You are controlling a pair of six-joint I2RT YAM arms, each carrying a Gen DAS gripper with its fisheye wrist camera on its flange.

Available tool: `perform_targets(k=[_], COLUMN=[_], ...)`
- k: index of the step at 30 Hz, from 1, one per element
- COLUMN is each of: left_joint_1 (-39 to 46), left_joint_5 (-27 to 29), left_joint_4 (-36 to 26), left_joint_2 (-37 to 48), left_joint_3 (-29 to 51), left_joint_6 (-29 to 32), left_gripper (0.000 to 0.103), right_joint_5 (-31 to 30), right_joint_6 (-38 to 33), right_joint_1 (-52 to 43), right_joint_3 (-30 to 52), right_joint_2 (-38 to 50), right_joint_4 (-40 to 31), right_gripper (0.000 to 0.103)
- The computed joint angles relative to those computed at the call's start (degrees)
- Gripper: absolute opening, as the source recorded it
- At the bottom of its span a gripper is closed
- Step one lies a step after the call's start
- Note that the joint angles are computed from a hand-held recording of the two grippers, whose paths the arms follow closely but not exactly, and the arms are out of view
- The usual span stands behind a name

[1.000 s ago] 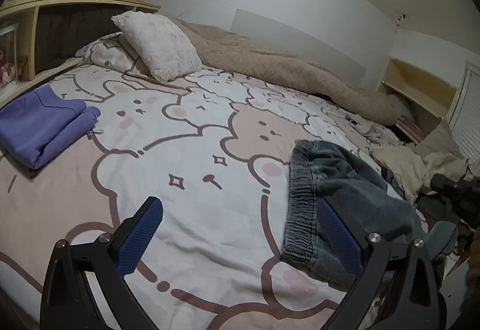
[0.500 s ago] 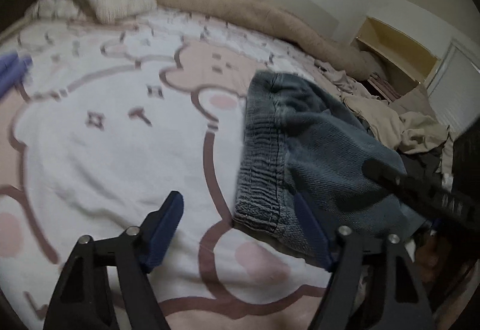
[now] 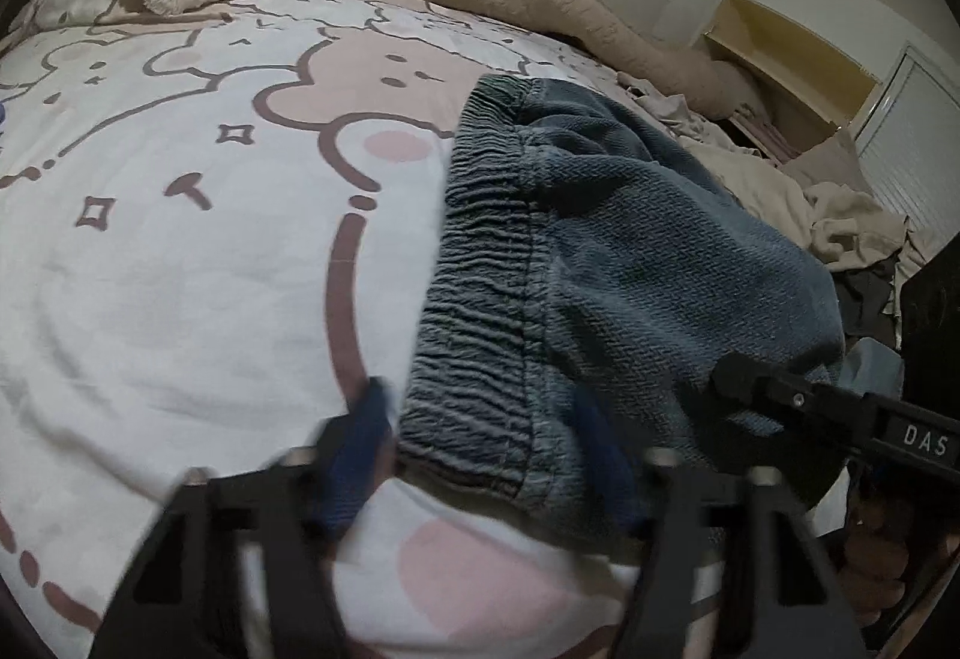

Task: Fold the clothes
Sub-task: 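Grasp the other cuff with the left gripper while the right gripper holds its cuff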

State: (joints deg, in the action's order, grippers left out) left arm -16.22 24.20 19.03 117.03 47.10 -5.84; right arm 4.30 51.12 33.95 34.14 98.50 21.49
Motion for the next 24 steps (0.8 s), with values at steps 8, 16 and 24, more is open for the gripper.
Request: perform_targets(k=[8,16,24], left_joint_1=[-0.09,-2.79,-6.23], left_joint_5=[5.5,16.89,26.49], left_joint_4=[7.92,5.89,-9.36], left_joint_2=[-7.28,-17.89,-18.58], left_joint_3=[-7.76,-10.13,3.23], left_joint_6=[0.83,-0.6,-0.03], left_gripper=[0.046,0.043,0.01], right_joint_5=[1.95,25.6,42.19], right_joint_6=[0.22,-5.37,1.68], right_joint_1=[0.57,16.32,30.55], right_joint_3=[-3.71,-5.99,-1.89], right_joint_2=[-7.49,-29.04,-34.24], right_joint_4=[0.06,-16.99,-36.08], right_gripper=[0.003,0.003,0.004])
